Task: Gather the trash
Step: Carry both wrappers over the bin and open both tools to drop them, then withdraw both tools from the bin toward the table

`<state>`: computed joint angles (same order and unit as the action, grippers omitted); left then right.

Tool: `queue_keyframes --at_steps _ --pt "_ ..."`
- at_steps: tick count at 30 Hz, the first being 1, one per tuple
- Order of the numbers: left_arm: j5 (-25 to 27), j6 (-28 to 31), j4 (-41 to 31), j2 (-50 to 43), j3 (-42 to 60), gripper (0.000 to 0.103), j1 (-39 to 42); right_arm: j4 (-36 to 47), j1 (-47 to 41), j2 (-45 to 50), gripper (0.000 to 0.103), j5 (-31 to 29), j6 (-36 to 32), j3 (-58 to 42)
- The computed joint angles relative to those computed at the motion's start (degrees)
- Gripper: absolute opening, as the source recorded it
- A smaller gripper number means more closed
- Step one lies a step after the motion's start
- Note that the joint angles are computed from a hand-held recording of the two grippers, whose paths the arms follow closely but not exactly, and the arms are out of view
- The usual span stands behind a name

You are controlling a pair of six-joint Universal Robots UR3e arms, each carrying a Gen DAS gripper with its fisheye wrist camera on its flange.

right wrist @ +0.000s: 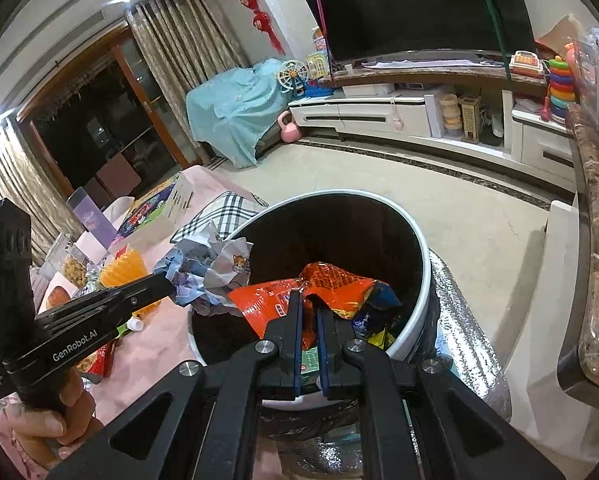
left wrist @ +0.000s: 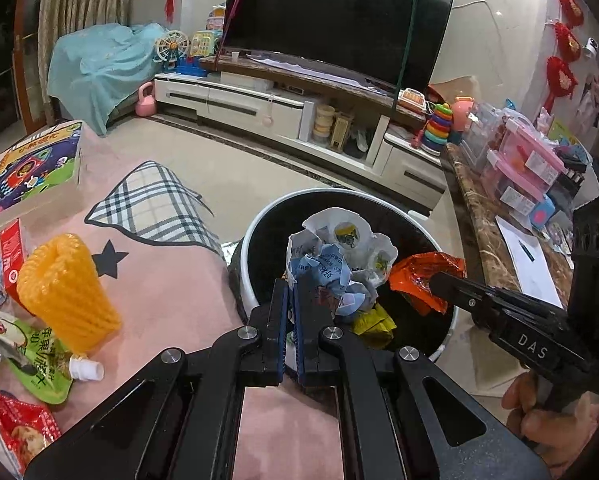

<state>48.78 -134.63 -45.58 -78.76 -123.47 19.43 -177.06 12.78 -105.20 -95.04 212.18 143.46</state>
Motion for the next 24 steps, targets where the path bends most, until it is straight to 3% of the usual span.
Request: queue_keyframes --at_steps 7,9,10,11,13,14,15,20,24 --pt "1.46 -0.85 -0.1 -2.47 1.67 0.006 -1.73 1.68 -2.32 0.33 0.01 2.54 -0.99 -0.04" --pt "1.28 -0.05 -1.67 -1.68 1.61 0.015 -1.1 2.24 -2.57 -0.42 0.012 2.54 -0.82 0.3" --pt "1.05 0.19 -2.2 -1.06 1.31 0.031 -0.53 2.36 -2.45 -0.8 0.014 2.3 -0.46 0.5" --pt "0.57 0.67 -2.75 -0.17 0.74 0.045 0.32 2.26 -2.42 -1.09 0.023 2.25 -0.14 0.72" --pt "-0.13 1.64 -3.45 2.33 -1.01 0.053 2.35 0.71 -1.26 -1.66 0.042 0.97 1.28 1.52" --pt "-0.18 1.93 -3.9 2.93 -1.33 0.055 2.86 -0.24 -0.64 -1.67 0.056 0.26 1.78 1.82" --pt "-0.72 2.95 -5.5 3.84 -1.64 0.055 3.99 -0.5 0.24 -1.46 0.064 -0.73 2.4 1.61" --pt "-3.09 9.52 -15.56 9.66 -3.49 0.059 10.78 -0.73 2.2 -1.21 0.07 -1.41 3.72 1.04" --pt "-4.7 18.16 -27.18 16.81 -5.18 0.06 18.54 -0.29 4.66 -1.31 0.07 -3.13 5.46 0.24"
